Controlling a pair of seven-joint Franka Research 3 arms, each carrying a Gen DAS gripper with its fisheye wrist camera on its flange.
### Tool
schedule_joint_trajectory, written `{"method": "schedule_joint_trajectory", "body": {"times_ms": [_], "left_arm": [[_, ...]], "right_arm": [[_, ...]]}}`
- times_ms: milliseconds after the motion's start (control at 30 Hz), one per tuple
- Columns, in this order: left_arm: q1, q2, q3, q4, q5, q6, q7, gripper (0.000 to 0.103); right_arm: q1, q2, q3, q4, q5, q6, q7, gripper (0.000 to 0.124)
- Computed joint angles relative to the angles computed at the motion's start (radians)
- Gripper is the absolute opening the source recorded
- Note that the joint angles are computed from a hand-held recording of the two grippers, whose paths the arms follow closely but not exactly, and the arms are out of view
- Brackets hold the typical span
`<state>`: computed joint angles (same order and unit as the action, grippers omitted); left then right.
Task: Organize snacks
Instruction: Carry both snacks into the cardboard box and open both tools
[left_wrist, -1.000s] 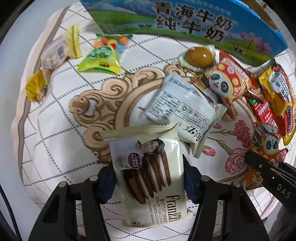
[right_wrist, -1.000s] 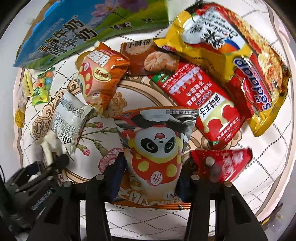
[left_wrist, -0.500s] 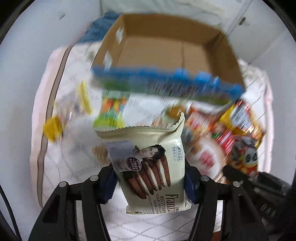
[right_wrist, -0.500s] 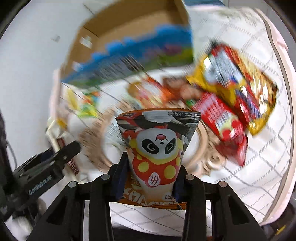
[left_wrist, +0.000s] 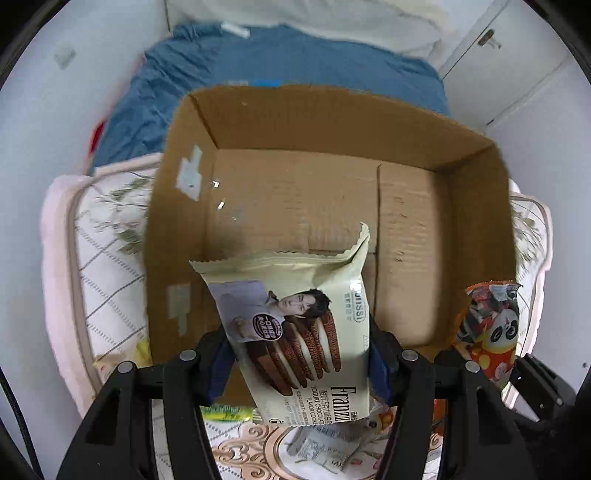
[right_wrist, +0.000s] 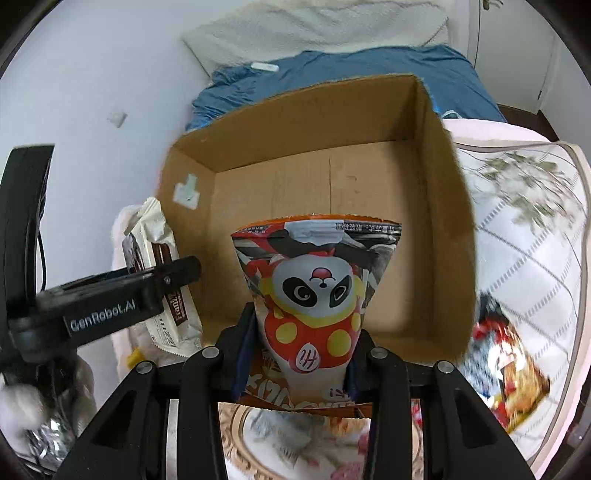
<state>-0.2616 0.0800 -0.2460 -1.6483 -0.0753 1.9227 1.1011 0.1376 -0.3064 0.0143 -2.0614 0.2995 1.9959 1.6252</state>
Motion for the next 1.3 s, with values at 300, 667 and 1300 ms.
{"method": "schedule_joint_trajectory", "body": {"times_ms": [300,667,1300], "left_arm": [[0.015,0.162,-0.008,0.112,-0.045,-0.078,0.031,0.060],[0.007,0.095,-0.014,0.002,-0.041,-0.043,0.029,0.086],[-0.055,-0.284,-0.026,-0.270,0.208,0.139,-0.147,0.086]], "right_arm": [[0.021,0.185,0.016,0.075,-0.064,0.015,0.018,0.042],[0.039,0.282,0.008,0.132,-0.095,-0.054,-0.004,0.092],[0.014,-0.036,0.042,-0.092,-0.200,0.113,0.041,0.095]]}}
